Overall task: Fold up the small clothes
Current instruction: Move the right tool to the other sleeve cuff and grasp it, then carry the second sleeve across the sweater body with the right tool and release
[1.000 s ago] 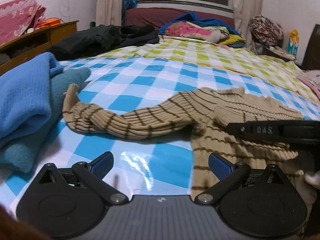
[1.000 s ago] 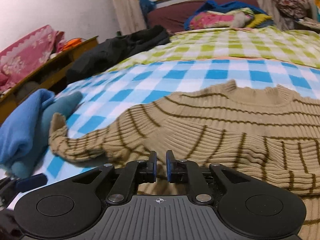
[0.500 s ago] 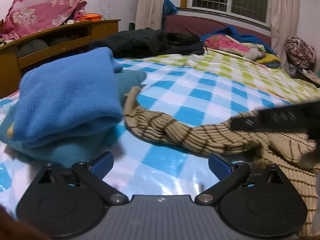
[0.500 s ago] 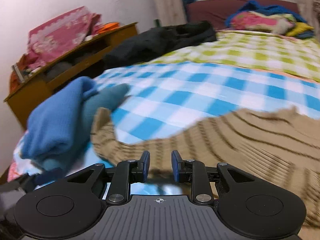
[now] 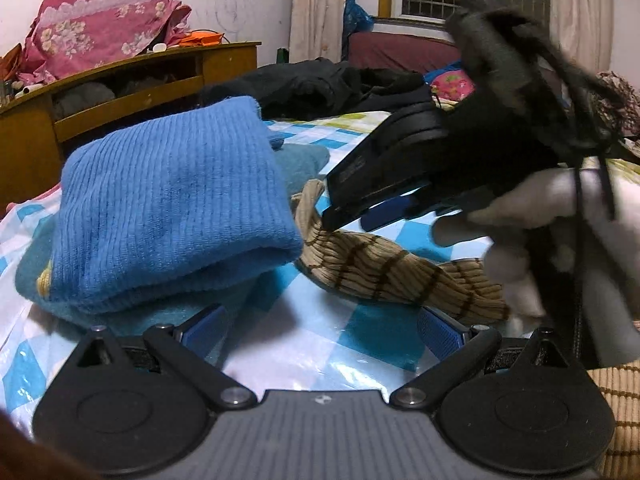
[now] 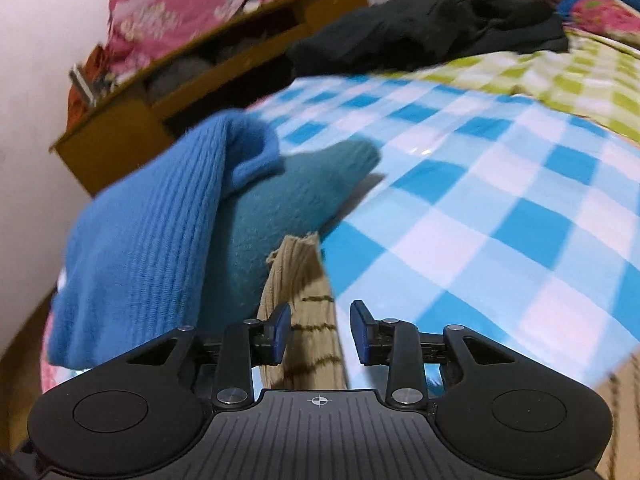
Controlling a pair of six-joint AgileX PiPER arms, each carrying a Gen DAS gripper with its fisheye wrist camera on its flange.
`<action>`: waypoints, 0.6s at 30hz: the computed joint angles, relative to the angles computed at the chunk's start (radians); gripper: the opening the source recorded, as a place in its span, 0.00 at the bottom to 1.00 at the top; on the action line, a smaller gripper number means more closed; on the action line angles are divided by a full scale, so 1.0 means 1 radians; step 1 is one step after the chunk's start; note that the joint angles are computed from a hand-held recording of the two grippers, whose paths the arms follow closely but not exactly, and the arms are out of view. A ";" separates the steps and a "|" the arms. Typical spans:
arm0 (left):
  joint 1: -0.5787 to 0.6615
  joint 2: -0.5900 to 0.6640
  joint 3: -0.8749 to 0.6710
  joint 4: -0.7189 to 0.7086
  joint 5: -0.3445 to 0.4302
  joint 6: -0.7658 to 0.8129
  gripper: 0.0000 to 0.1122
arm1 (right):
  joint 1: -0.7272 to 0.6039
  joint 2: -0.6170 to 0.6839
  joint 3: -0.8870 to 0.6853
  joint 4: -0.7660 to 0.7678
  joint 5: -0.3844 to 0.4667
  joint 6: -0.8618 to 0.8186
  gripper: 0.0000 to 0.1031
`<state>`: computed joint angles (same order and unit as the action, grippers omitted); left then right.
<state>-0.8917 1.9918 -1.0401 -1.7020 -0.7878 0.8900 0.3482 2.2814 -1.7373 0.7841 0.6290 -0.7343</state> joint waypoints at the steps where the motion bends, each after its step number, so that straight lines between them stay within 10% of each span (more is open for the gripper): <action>1: 0.003 -0.001 0.002 0.000 0.002 -0.002 0.92 | 0.012 0.022 -0.035 -0.032 0.010 0.024 0.32; 9: 0.024 0.007 -0.008 -0.016 0.011 0.009 0.92 | 0.083 0.094 -0.148 -0.228 0.027 0.193 0.24; 18: -0.005 0.013 0.006 0.055 -0.017 -0.045 0.92 | 0.001 -0.112 0.117 0.024 -0.085 0.033 0.11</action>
